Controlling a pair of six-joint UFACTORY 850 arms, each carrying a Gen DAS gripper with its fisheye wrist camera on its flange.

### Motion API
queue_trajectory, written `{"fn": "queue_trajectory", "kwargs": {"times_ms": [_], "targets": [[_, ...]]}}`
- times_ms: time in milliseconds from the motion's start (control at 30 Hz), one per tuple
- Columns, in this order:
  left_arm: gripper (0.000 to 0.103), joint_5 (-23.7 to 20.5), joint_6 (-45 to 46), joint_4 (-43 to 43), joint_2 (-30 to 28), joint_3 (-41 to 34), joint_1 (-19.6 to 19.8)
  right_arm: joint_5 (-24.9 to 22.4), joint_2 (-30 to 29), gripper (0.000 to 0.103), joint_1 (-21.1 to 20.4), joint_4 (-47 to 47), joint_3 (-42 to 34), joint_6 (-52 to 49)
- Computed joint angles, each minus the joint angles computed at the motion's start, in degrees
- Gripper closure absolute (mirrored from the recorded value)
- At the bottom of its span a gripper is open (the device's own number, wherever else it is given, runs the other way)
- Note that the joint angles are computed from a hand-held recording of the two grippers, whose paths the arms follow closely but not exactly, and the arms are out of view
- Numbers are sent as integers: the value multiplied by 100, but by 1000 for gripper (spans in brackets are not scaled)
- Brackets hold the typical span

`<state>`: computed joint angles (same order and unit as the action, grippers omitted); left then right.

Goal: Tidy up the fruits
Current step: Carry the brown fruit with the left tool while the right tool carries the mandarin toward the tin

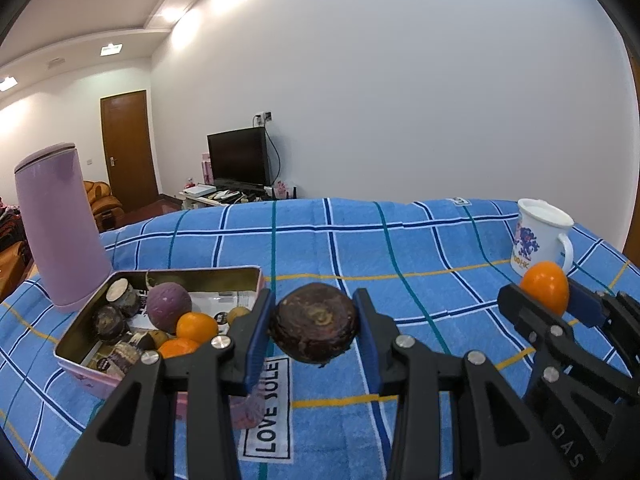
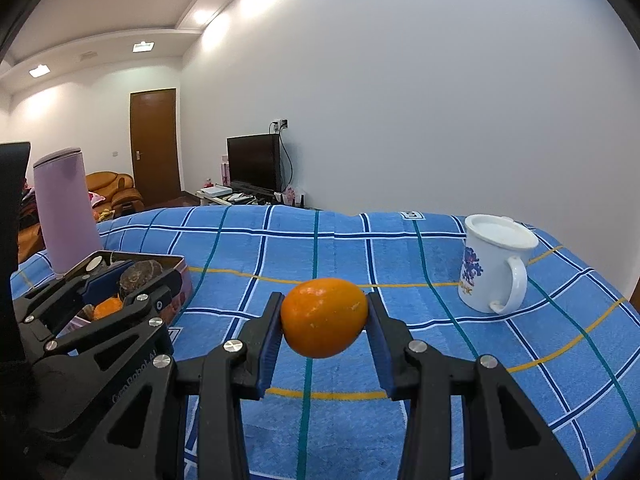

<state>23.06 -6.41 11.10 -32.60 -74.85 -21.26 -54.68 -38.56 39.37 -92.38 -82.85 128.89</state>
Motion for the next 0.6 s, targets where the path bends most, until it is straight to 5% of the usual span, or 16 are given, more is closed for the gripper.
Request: {"fn": "queue_trajectory", "kwargs": {"times_ms": [600], "targets": [[61, 19, -522, 533, 233, 136, 444, 475, -279, 60, 140, 137, -562, -192]]}}
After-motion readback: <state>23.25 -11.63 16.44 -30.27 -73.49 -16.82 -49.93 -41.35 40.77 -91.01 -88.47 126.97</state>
